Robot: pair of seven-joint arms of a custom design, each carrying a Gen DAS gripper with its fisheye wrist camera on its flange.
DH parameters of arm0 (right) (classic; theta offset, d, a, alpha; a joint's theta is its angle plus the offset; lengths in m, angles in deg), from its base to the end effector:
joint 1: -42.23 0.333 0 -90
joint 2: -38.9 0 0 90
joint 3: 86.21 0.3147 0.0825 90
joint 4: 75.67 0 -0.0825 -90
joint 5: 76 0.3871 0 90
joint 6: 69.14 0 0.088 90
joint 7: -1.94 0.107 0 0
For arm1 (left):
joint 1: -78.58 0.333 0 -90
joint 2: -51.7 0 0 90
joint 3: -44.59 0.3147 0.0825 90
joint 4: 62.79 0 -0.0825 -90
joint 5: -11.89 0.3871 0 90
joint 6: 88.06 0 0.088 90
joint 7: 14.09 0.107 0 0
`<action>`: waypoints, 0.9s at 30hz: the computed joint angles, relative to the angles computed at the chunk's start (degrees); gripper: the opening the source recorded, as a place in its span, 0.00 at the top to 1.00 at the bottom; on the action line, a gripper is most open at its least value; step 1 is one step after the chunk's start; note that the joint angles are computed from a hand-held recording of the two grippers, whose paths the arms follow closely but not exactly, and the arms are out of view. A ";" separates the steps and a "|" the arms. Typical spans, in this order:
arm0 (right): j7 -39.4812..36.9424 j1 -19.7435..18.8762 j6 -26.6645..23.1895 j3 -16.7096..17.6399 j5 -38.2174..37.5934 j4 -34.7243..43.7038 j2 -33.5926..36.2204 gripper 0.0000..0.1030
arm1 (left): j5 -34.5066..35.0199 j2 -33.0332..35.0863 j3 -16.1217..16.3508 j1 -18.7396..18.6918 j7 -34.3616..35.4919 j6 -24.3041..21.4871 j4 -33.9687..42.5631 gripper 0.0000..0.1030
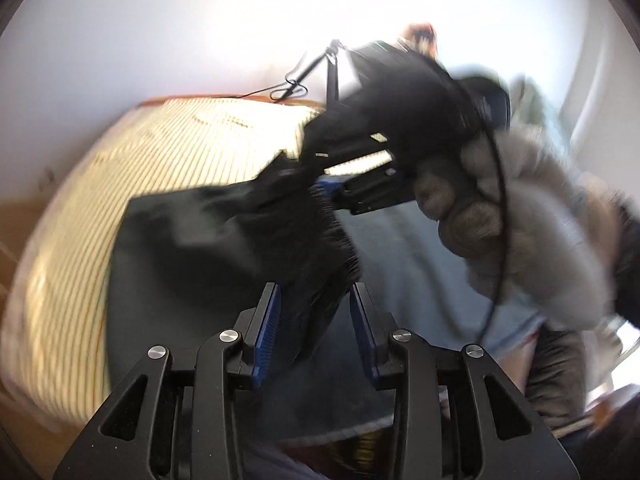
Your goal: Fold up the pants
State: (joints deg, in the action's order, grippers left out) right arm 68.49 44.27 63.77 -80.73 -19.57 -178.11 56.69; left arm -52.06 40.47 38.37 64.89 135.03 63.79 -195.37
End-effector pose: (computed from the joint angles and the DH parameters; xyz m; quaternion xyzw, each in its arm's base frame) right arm 0.6571 0.0970 0.4072 -0.6163 0.6762 0.1608 0.3703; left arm 0.4924 -0.1543 0.4662 -0.4602 0.7815 -0.4178 0.0530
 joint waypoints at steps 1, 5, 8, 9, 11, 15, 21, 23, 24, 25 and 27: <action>-1.61 -0.35 0.62 0.08 0.94 -1.22 -1.22 0.82 | -1.94 -1.17 1.35 0.51 -0.25 -2.41 -0.35 0.67; -5.35 -1.00 1.36 -1.28 2.49 -5.80 -5.73 0.82 | -6.00 -3.14 4.33 3.50 -3.78 -6.25 -0.64 0.66; -6.53 -1.08 2.10 -2.95 2.26 -9.15 -8.81 0.82 | -3.43 -3.22 2.96 4.61 -6.14 -2.75 -0.66 0.66; -6.86 -1.16 2.30 -3.54 2.03 -10.06 -9.71 0.82 | -2.77 -2.70 2.81 4.52 -6.80 -2.67 -0.13 0.66; -7.49 -1.72 1.93 -4.83 2.65 -11.94 -11.48 0.82 | -1.80 -1.58 2.22 4.05 -7.72 -2.49 1.10 0.66; -8.05 -2.64 2.75 -7.25 2.40 -15.48 -14.89 0.82 | -0.75 1.87 0.86 2.52 -5.98 -2.00 3.69 0.66; -9.18 -4.67 3.44 -11.04 1.12 -21.47 -20.67 0.82 | 4.39 4.63 -2.28 1.10 -8.20 -2.04 5.96 0.65; -9.41 -5.30 3.56 -12.27 0.31 -23.23 -22.41 0.82 | 4.91 5.33 -2.90 0.56 -8.39 -2.25 6.48 0.65; -9.39 -5.60 3.56 -12.86 0.18 -23.95 -23.11 0.82 | 5.15 5.91 -3.21 0.30 -8.51 -2.27 7.01 0.65; -9.27 -6.00 3.59 -13.52 0.03 -24.66 -23.76 0.82 | 5.62 6.64 -3.65 0.00 -8.79 -2.25 7.68 0.65; -8.86 -6.68 3.98 -14.48 -0.67 -25.85 -24.87 0.82 | 6.01 7.43 -4.29 -0.39 -8.93 -2.20 8.46 0.65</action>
State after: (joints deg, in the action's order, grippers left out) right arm 59.63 37.60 67.75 -95.21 -20.24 -203.97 31.82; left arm -46.05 47.90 34.07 64.51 126.10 61.59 -186.90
